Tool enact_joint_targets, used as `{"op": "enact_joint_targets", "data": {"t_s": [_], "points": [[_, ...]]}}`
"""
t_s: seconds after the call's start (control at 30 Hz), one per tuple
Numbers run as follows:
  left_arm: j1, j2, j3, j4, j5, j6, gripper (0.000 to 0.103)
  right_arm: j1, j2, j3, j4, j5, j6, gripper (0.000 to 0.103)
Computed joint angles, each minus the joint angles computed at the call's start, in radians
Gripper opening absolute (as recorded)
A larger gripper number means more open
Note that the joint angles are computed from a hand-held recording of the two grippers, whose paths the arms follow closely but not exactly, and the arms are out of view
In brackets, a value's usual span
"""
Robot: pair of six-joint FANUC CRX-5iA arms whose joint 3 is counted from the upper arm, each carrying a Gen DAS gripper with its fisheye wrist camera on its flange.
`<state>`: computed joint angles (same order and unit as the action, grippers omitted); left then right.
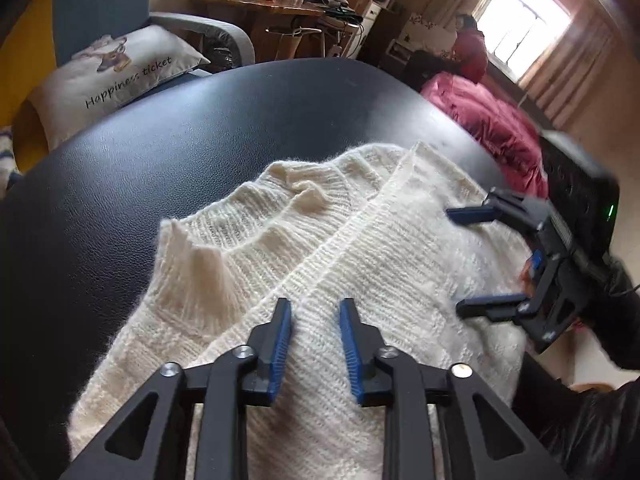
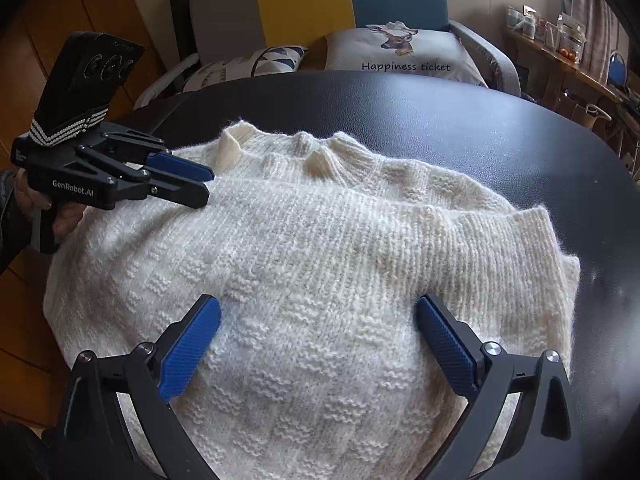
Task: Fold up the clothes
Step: 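Move the open left gripper over the sweater's side edge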
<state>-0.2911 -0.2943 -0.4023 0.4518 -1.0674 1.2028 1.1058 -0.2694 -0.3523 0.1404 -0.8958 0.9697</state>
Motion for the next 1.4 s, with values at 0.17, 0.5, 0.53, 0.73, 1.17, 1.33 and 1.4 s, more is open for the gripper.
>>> {"op": "enact_joint_targets", "data": {"t_s": [0.17, 0.5, 0.53, 0.73, 1.17, 1.33, 1.4], "points": [[-0.071, -0.021, 0.028, -0.114, 0.063, 0.108, 0.005, 0.0, -0.014, 0.01, 0.008, -0.021, -0.043, 0.1], [-0.174, -0.072, 0.077, -0.419, 0.153, 0.591, 0.005, 0.045, -0.009, -0.005, 0.119, -0.045, -0.142, 0.1], [-0.178, -0.058, 0.082, -0.419, 0.146, 0.598, 0.005, 0.049, 0.004, -0.005, 0.142, -0.06, -0.161, 0.1], [-0.118, -0.021, 0.032, -0.346, 0.169, 0.658, 0.008, 0.073, 0.013, -0.037, 0.185, -0.079, -0.189, 0.1], [-0.147, -0.198, -0.017, -0.392, 0.067, 0.609, 0.014, 0.114, 0.045, 0.021, 0.202, -0.073, -0.126, 0.1], [-0.061, -0.232, -0.096, -0.322, 0.169, 0.727, 0.014, 0.111, 0.087, 0.004, 0.228, -0.071, -0.18, 0.1], [-0.059, -0.248, -0.102, -0.333, 0.174, 0.754, 0.014, 0.116, 0.073, -0.016, 0.242, -0.056, -0.192, 0.1]]}}
